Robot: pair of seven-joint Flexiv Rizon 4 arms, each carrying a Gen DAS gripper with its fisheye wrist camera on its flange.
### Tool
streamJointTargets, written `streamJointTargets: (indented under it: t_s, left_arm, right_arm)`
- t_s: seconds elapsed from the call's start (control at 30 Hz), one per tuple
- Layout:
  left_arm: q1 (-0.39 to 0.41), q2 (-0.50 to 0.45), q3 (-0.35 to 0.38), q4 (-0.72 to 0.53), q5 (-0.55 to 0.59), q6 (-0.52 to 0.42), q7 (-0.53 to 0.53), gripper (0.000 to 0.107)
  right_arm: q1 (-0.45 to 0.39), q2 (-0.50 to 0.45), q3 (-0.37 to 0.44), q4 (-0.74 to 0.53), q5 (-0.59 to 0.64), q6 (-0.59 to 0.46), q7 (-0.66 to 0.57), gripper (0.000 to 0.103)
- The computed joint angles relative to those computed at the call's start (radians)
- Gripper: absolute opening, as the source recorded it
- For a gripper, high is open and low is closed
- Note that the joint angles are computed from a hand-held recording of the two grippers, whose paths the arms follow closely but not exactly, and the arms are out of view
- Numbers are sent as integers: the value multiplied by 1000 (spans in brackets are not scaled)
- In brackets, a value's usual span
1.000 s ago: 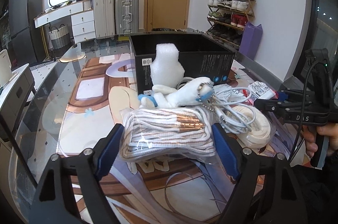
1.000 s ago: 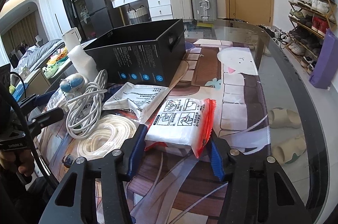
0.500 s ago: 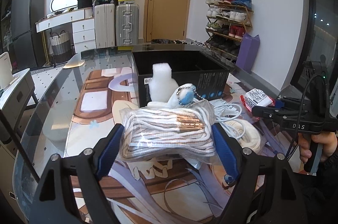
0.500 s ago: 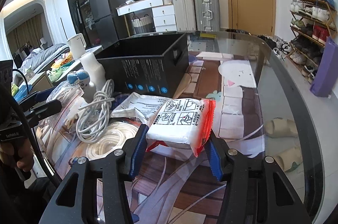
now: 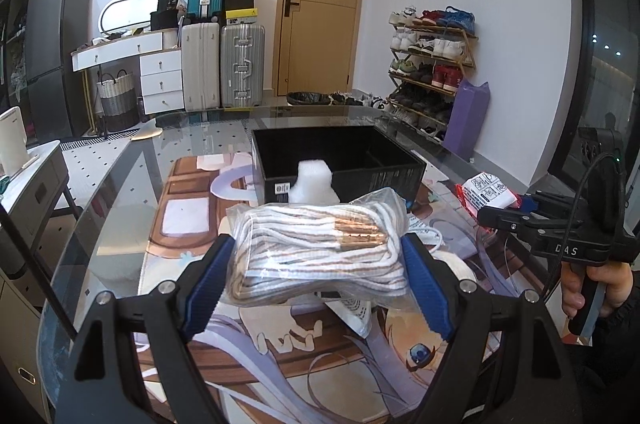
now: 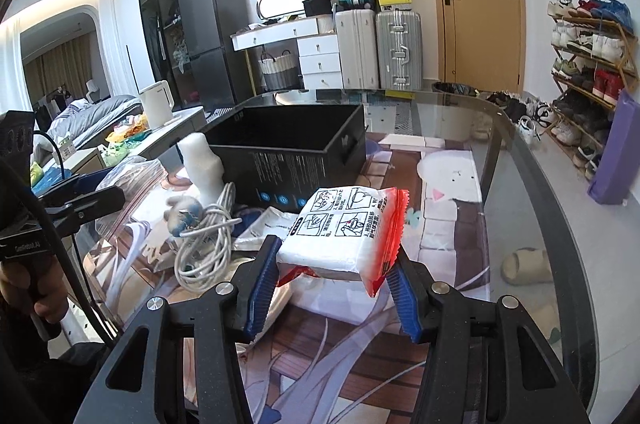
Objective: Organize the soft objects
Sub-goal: 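Lift the red-edged packet with the right tool while the left tool carries the cable bag over the black box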
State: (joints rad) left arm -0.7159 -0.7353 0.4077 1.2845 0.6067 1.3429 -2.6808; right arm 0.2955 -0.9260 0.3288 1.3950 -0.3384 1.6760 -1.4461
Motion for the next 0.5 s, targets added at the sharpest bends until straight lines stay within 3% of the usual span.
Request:
streamJointTargets:
  t_s: [0.5]
  left_arm:
    - [18,2,0,-56,42,-54,-40,83]
  right_arm:
    - [-24,-11,74,-48,-25,-8,-51,53]
